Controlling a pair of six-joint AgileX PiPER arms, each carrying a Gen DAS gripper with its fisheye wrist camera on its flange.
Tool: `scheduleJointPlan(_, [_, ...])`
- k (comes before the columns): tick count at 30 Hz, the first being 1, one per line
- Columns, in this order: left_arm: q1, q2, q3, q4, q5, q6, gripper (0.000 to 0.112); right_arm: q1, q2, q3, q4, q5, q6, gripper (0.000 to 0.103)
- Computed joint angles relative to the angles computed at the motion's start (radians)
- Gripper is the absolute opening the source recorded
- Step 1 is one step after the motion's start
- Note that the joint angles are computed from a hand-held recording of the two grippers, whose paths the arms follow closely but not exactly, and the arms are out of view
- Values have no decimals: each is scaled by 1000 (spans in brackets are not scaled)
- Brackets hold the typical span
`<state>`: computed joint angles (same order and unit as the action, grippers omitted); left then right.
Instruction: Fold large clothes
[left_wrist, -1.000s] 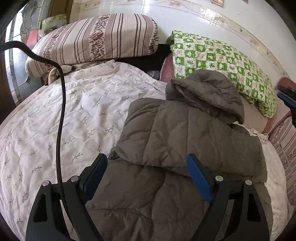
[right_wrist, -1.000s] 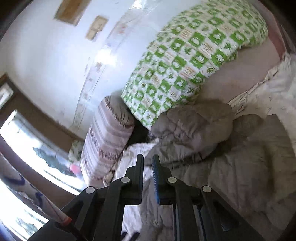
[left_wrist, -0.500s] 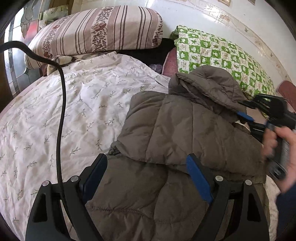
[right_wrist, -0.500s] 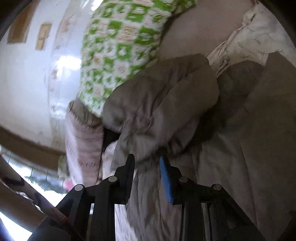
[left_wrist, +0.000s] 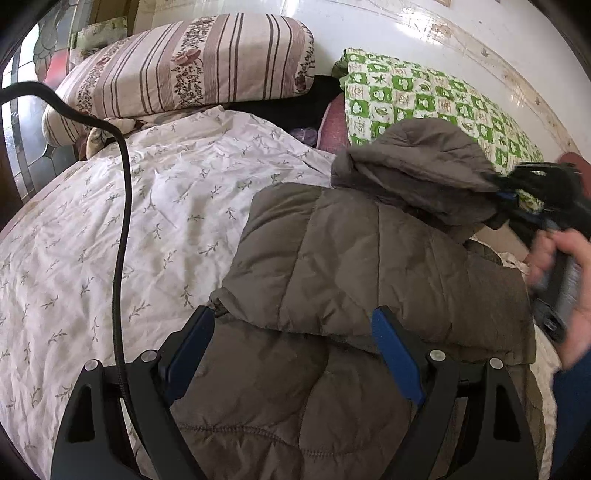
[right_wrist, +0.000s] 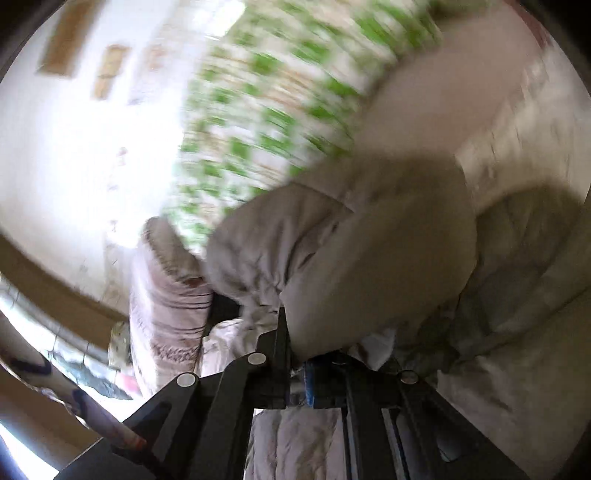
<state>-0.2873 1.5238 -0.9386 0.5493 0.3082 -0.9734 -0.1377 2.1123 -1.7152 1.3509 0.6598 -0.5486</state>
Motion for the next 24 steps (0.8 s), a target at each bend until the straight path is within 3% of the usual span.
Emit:
scheduleJointPlan(5, [-11, -45, 21, 88, 12, -92, 86, -94, -227, 249, 131, 156, -195, 6])
scheduleJointPlan(12, [-15, -83, 37, 135, 23, -144, 86, -212, -552, 729, 118, 394, -371, 6])
scheduleJointPlan(15, [-23, -77, 32, 141, 31, -146, 86, -214, -564, 883, 83, 367, -430, 6])
scheduleJointPlan(19, [-17, -73, 31, 102, 29, -107, 86, -198, -425, 915, -41, 298, -354, 8])
scheduleJointPlan(22, [3, -71, 32, 46, 17, -39, 86, -194, -494, 899, -182, 260, -277, 21])
scheduleJointPlan(24, [15, -64, 27, 15, 13, -10, 86, -189, -542, 876, -263, 258, -233, 35])
